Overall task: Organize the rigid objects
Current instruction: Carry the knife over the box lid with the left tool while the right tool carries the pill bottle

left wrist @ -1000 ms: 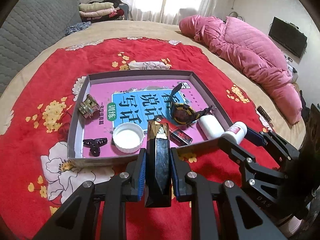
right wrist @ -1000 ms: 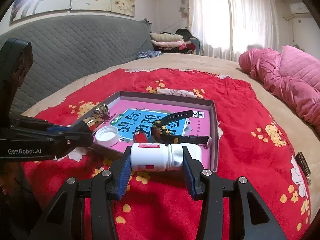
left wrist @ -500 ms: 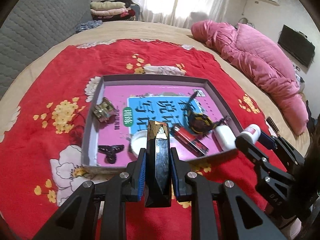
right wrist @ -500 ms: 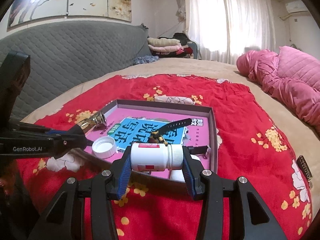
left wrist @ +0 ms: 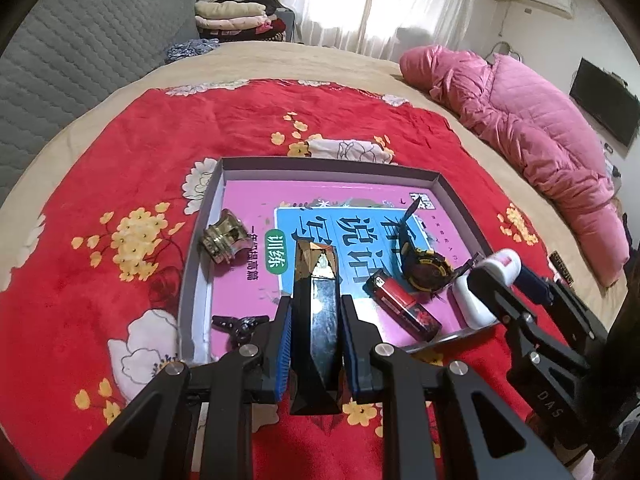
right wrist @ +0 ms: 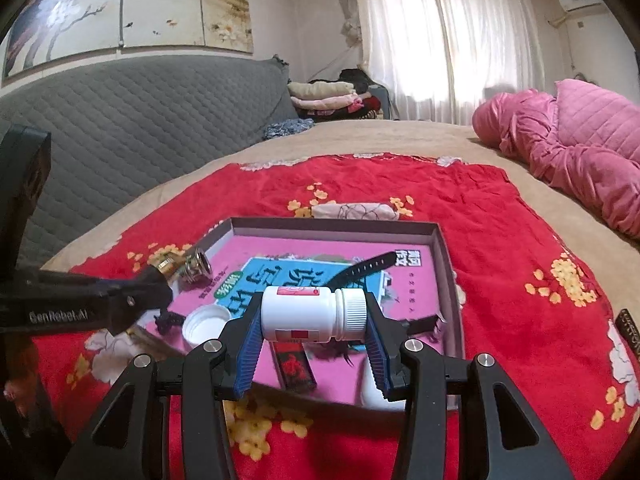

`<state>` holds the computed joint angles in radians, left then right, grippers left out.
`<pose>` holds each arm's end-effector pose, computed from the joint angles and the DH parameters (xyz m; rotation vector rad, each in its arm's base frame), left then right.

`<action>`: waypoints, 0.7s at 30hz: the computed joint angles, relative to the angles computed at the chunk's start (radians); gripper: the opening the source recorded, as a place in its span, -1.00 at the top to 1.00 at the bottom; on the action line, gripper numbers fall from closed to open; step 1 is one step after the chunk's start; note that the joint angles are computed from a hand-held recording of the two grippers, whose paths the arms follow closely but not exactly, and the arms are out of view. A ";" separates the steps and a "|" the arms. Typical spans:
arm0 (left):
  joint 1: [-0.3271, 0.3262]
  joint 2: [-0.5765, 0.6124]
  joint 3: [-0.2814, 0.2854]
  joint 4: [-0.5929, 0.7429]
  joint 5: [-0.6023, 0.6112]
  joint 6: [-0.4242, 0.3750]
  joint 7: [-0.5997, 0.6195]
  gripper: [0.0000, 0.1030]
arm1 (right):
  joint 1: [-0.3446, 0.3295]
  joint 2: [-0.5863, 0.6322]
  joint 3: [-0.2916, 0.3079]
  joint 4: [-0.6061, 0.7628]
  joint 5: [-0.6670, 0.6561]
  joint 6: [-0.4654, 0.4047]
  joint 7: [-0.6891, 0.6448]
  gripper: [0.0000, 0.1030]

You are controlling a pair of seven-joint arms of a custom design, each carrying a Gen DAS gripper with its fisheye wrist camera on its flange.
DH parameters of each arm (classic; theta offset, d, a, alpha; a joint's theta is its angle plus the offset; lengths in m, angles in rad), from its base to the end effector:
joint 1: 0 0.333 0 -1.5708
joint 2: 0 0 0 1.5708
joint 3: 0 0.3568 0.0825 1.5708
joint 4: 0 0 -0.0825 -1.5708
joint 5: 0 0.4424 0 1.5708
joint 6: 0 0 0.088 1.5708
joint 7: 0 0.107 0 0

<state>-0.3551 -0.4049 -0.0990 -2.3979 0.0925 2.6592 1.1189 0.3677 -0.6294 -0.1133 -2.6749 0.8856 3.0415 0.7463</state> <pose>0.4537 -0.2295 0.5564 -1.8385 1.9816 -0.8294 0.4173 0.0428 0.5261 -1.6871 1.3467 -0.5825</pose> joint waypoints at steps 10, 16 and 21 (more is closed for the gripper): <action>0.019 0.063 -0.019 0.037 0.005 -0.016 -0.009 0.57 | 0.037 0.022 -0.037 0.012 0.039 0.002 -0.050 0.07; 0.031 0.081 -0.032 0.047 0.020 -0.017 -0.018 0.57 | -0.014 0.039 -0.009 0.017 0.030 -0.044 -0.021 0.07; 0.033 0.094 -0.034 0.052 0.019 -0.023 -0.018 0.57 | -0.019 0.042 0.003 0.015 0.026 -0.057 -0.036 0.07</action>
